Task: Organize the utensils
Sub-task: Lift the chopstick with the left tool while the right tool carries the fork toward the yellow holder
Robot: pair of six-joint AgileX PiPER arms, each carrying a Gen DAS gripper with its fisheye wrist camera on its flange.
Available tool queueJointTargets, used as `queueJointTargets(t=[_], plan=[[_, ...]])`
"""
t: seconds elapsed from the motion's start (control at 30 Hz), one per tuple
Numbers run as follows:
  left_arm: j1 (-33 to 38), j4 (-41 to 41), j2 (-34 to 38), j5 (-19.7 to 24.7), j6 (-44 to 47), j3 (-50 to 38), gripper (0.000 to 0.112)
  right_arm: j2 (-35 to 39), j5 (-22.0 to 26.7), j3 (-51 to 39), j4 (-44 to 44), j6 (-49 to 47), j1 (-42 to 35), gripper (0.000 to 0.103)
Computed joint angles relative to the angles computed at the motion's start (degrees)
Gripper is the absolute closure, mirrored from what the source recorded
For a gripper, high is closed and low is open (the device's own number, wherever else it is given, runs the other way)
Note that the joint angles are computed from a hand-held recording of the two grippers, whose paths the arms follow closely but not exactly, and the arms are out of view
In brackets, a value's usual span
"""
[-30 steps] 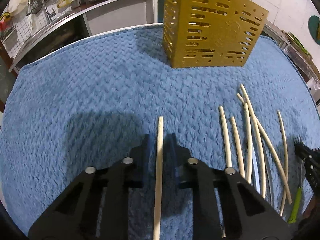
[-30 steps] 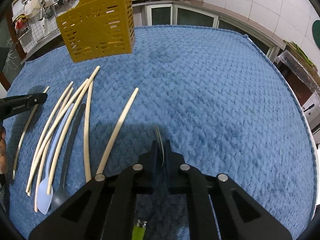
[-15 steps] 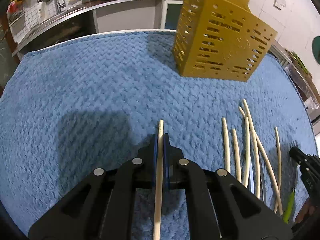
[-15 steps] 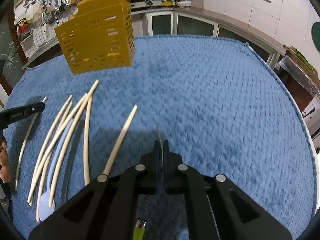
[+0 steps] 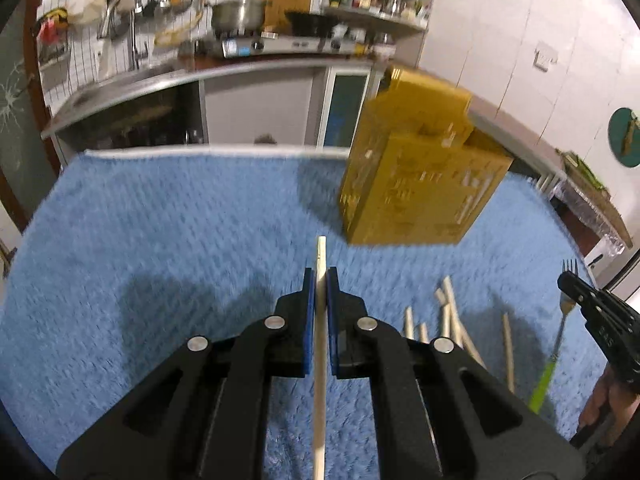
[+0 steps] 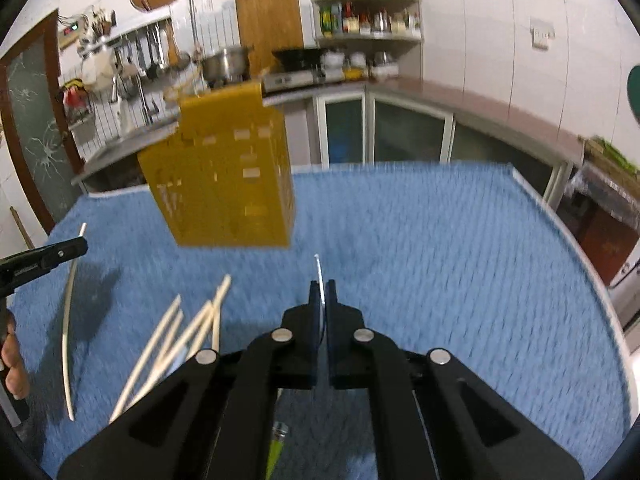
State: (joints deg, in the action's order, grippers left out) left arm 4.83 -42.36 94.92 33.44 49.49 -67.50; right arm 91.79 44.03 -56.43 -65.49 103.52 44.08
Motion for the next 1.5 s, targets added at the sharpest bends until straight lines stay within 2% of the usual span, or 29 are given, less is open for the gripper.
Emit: queueJointTargets(t=[0.2, 0.4, 0.57, 0.7, 0.83, 1.03, 1.1, 1.23, 1.5], plan=[[-0.8, -4.1, -4.1, -1.9, 3.0, -0.6, 0.108, -1.0, 2.8, -3.4, -5.8, -0.6, -0.9, 0.101], [-2.0, -5.0, -4.7, -1.9, 0.4, -5.2, 0.108, -0.1, 3.9, -8.3, -10.4, -1.8, -2.6, 0.101], [-3.4, -5.3, -1.5, 0.1, -4.4, -14.8, 0.108, 1.8, 4.0, -15.7, -13.6, -4.3, -5.5, 0.101], [-6.0, -4.2, 1.0, -1.0, -8.0, -22.2, 0.108, 4.8, 3.8, -23.4, -16.0, -8.1, -8.1, 0.102], [-7.0, -5.9, 6.2, 1.7, -11.3, -33.6, 0.108, 8.2, 4.3, -31.5, -18.0, -11.1, -10.2, 0.101], [-9.9, -6.1, 14.3, -1.0, -13.9, -46.1, 0.108, 16.7, 4.4, -43.8, -20.2, -15.3, -12.0, 0.102], [-11.4, -6.7, 16.4, -4.0, -12.3, -47.2, 0.108, 19.2, 4.5, -45.5, -21.4, -15.8, -11.8, 0.102], [-13.9, -12.7, 19.1, -10.7, -2.3, -43.8, 0.108, 22.0, 4.5, -44.1, -24.9, -13.6, -11.4, 0.102], [-13.2, -17.5, 22.6, -11.0, 4.4, -39.7, 0.108, 23.4, 1.0, -37.8, -25.8, -8.1, -12.0, 0.102]])
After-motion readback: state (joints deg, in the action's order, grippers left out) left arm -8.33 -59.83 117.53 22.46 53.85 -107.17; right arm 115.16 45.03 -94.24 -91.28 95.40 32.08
